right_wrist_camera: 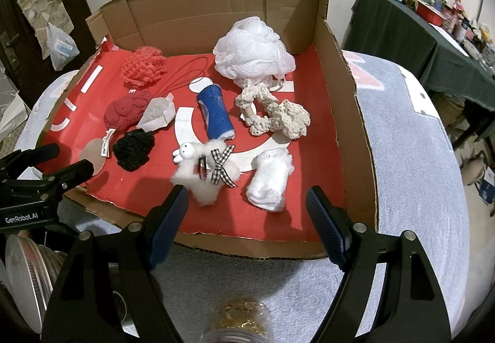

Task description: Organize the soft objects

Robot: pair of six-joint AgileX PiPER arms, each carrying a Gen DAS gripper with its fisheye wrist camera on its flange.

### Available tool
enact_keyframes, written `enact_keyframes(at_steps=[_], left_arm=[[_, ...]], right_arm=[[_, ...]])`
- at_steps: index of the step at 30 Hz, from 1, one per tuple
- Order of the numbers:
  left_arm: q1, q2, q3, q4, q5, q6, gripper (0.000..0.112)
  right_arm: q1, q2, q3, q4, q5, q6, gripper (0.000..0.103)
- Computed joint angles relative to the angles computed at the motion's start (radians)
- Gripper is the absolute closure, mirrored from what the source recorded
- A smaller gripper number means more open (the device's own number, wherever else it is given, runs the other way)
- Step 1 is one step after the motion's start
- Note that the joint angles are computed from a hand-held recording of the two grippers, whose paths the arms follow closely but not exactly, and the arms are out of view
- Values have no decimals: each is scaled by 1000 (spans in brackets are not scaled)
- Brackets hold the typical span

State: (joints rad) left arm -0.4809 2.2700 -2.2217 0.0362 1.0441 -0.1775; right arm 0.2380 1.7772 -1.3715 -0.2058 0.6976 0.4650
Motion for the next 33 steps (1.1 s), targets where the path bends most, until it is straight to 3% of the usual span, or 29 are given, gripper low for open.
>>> enact_keyframes(at_steps=[33], left_arm=[[-3, -20, 37, 7, -23, 1, 13]], right_arm=[[-1, -4, 5, 3, -7, -3, 25]])
